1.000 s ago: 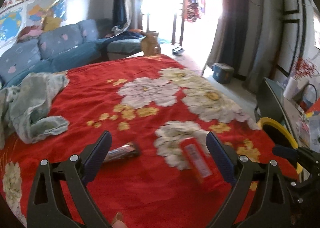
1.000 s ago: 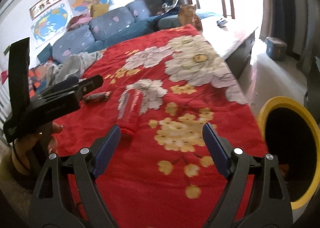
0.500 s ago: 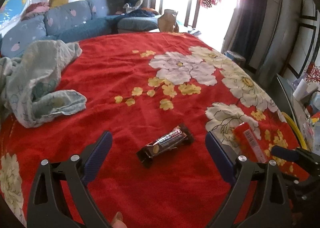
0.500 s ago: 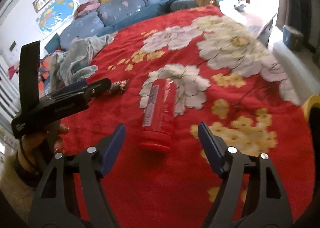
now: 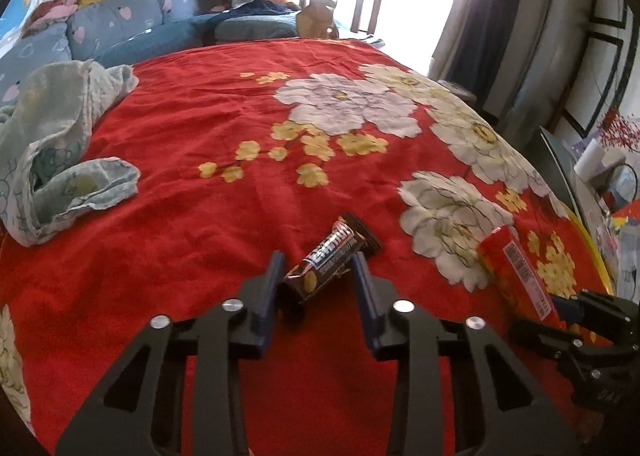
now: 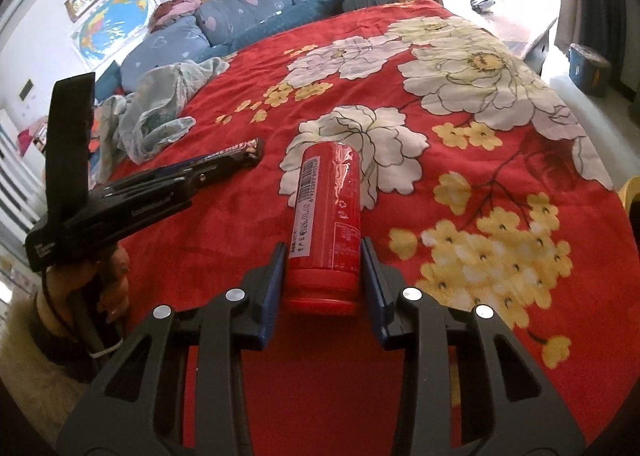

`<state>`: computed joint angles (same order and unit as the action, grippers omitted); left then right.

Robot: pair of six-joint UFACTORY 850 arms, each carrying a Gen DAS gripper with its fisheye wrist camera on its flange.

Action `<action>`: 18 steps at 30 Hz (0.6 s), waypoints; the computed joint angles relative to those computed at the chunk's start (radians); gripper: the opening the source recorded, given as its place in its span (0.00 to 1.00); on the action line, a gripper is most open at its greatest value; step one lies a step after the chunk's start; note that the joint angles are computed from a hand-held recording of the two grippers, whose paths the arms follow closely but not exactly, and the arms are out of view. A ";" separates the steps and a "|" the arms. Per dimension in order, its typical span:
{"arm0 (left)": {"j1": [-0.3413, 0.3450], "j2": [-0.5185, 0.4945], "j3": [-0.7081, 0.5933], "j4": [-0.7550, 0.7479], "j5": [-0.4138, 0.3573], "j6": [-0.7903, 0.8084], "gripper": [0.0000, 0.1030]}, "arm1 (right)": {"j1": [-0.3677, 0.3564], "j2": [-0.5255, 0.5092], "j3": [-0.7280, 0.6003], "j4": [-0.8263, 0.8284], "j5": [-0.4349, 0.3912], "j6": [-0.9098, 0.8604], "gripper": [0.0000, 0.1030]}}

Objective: Collect trash
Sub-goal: 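Grasp the chocolate bar with the left gripper while the right gripper grasps the red can, then carry the chocolate bar and red can with both grippers over the yellow bin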

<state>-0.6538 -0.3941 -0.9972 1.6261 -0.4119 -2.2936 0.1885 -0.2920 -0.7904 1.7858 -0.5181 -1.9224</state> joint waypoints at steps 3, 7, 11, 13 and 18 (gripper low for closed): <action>-0.011 0.002 -0.001 0.025 0.019 -0.022 0.21 | -0.021 0.016 0.019 0.006 -0.017 -0.008 0.28; -0.031 -0.008 -0.014 0.068 0.054 -0.062 0.19 | -0.055 0.040 0.040 0.022 -0.035 -0.022 0.28; -0.057 -0.013 -0.029 0.145 0.077 -0.142 0.19 | -0.089 0.056 0.048 0.011 -0.051 -0.017 0.28; -0.074 -0.016 -0.041 0.165 0.082 -0.151 0.19 | -0.111 0.069 0.055 0.012 -0.056 -0.031 0.28; -0.105 -0.026 -0.072 0.172 0.086 -0.128 0.19 | -0.158 0.085 0.063 0.008 -0.066 -0.034 0.28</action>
<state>-0.7585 -0.4202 -1.0688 1.7983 -0.3263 -2.4219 0.0307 -0.2069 -0.7271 1.7935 -0.5842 -1.9561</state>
